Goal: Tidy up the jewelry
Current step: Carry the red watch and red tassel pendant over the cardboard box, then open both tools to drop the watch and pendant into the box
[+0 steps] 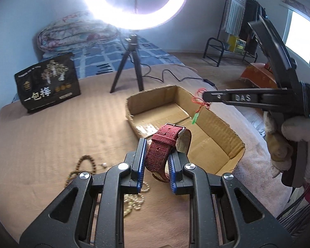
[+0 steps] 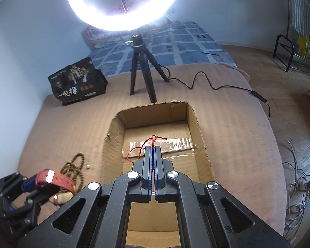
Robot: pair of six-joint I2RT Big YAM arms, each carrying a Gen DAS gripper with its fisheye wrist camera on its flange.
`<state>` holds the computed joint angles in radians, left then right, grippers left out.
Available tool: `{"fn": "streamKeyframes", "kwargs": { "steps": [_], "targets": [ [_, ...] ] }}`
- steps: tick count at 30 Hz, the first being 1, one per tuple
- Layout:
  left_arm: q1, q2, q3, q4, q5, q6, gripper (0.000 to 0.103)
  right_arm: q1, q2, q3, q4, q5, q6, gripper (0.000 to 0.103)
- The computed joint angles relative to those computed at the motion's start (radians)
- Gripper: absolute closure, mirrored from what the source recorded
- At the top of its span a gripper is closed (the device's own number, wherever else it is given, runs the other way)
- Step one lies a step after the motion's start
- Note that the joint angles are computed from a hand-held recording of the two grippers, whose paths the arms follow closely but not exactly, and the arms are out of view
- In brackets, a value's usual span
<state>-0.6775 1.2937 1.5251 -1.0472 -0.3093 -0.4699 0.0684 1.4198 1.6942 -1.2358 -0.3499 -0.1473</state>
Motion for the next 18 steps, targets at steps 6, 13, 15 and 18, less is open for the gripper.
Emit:
{"fn": "streamKeyframes", "kwargs": {
  "steps": [6,13,15,18],
  "targets": [
    [-0.016,0.053,0.012,0.012,0.022,-0.009,0.085,0.001,0.020,-0.009,0.001,0.020,-0.010,0.103],
    [-0.030,0.085,0.015,0.009,0.037,-0.007,0.085,-0.004,0.037,-0.016,-0.002,0.035,-0.006,0.103],
    [-0.029,0.091,0.015,0.008,0.057,-0.010,0.084,-0.006,0.041,-0.016,-0.005,0.038,-0.005,0.103],
    [-0.033,0.096,0.015,0.004,0.055,-0.007,0.084,-0.011,0.048,-0.016,-0.011,0.035,-0.003,0.103]
  ]
}}
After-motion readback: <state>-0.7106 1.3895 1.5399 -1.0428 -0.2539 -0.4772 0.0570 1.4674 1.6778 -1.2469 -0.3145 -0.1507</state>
